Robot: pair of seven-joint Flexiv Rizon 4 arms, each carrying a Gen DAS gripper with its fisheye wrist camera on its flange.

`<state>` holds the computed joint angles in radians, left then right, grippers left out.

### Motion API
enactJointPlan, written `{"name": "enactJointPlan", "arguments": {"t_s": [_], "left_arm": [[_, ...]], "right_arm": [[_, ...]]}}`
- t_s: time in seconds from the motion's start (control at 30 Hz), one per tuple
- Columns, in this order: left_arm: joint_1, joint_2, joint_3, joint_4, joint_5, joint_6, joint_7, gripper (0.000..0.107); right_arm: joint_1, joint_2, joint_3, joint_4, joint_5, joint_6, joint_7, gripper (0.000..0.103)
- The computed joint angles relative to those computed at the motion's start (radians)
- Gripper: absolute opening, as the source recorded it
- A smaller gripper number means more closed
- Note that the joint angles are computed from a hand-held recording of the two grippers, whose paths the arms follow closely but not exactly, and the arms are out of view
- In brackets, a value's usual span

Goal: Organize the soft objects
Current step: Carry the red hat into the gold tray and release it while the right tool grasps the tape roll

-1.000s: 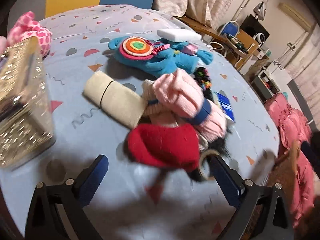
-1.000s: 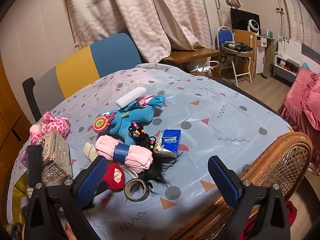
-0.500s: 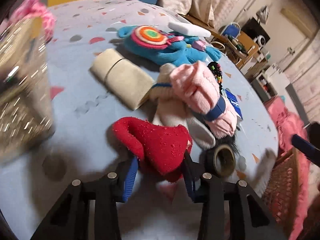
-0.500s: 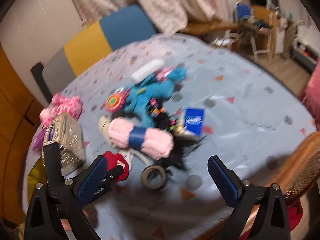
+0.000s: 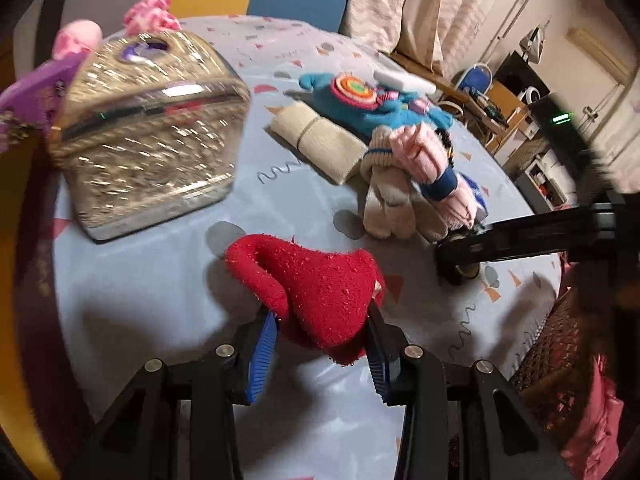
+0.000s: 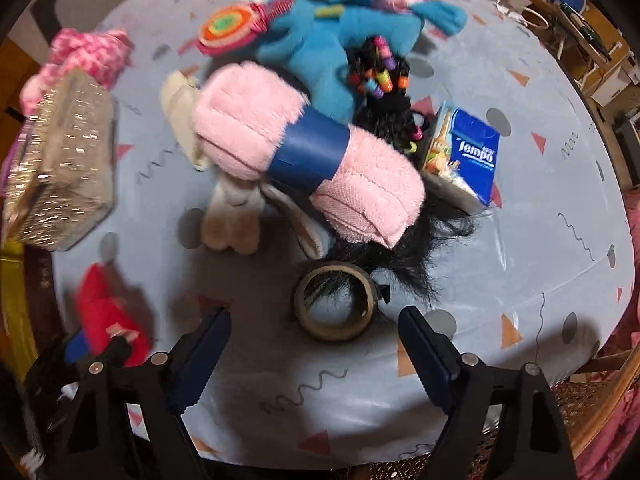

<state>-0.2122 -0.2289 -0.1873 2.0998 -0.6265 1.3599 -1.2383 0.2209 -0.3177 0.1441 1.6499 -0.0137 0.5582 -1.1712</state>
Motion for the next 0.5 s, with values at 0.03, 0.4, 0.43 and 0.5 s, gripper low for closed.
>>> {"name": "enactJointPlan", "arguments": {"t_s": [0.03, 0.4, 0.43, 0.5], "left_arm": [[0.006, 0.017, -0.011, 0.017, -0.024, 0.014, 0.021, 0.042], [-0.050, 0.135, -0.006, 0.106, -0.348, 0.095, 0.246, 0.042], [-0.058, 0.150, 0.005, 0.114, -0.375, 0.090, 0.259, 0.042], [-0.078, 0.168, 0.025, 0.124, -0.417, 0.106, 0.276, 0.042]], "right_arm": [[0.006, -0.015, -0.003, -0.013, -0.009, -0.021, 0.005, 0.086], [0.054, 0.043, 0.031, 0.099, -0.083, 0.070, -0.013, 0.050], [0.053, 0.055, 0.043, 0.110, -0.056, 0.089, -0.037, 0.050], [0.063, 0.078, 0.065, 0.147, -0.024, 0.156, -0.080, 0.050]]}}
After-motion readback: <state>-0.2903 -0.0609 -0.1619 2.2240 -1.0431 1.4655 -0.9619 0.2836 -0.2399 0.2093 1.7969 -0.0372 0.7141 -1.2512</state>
